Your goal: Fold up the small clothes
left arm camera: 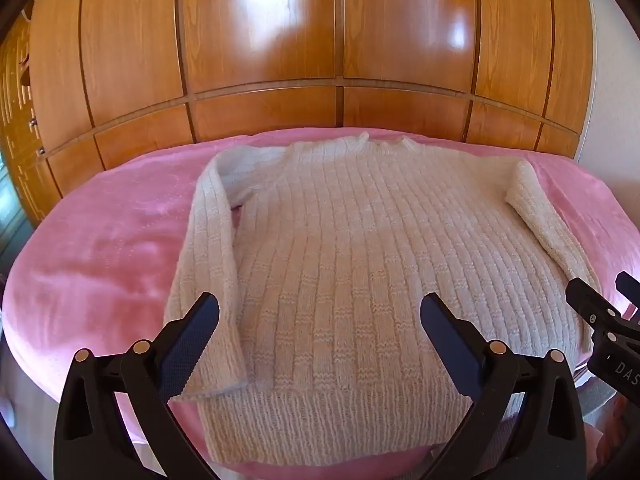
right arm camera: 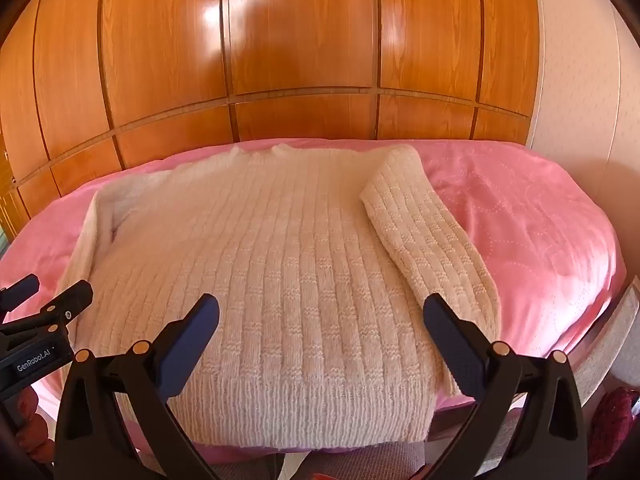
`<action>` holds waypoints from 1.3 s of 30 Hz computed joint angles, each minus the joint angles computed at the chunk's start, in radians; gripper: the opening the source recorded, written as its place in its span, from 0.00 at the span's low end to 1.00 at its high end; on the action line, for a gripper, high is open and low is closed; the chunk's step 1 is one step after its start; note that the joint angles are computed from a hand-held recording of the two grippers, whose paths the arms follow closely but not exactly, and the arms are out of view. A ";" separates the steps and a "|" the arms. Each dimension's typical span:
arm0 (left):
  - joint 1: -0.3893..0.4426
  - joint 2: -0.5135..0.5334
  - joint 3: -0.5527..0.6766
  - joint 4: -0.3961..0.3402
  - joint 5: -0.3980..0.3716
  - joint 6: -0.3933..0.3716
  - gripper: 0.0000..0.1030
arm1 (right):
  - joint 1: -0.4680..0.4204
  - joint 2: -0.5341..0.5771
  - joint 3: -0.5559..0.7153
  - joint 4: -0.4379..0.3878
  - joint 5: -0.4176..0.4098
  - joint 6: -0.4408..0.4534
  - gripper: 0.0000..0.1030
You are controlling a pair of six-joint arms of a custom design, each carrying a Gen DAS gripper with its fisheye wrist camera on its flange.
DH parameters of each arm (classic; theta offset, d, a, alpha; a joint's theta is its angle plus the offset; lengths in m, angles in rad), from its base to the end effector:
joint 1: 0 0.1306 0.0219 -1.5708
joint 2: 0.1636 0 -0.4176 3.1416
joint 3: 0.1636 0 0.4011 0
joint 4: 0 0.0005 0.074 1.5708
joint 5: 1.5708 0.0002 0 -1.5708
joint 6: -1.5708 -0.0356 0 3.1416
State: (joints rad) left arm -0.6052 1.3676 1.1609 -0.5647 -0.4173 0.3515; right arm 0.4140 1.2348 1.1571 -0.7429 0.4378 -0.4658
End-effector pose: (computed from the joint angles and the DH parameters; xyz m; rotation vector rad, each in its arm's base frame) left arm 0.3979 -0.2583 0.3911 0.0851 2.2602 -0.0146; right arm 0.3930 0.1557 0.4330 0.2596 2.2815 -0.0769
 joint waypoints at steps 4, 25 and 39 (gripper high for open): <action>-0.003 0.002 0.004 0.001 -0.007 -0.005 0.97 | -0.003 0.002 0.006 -0.004 -0.009 0.000 0.98; -0.003 -0.001 -0.006 0.008 0.003 0.004 0.97 | -0.012 0.007 0.001 -0.005 -0.018 0.002 0.98; -0.008 0.002 -0.008 0.003 0.000 0.016 0.97 | -0.013 0.010 0.002 -0.008 -0.024 -0.003 0.98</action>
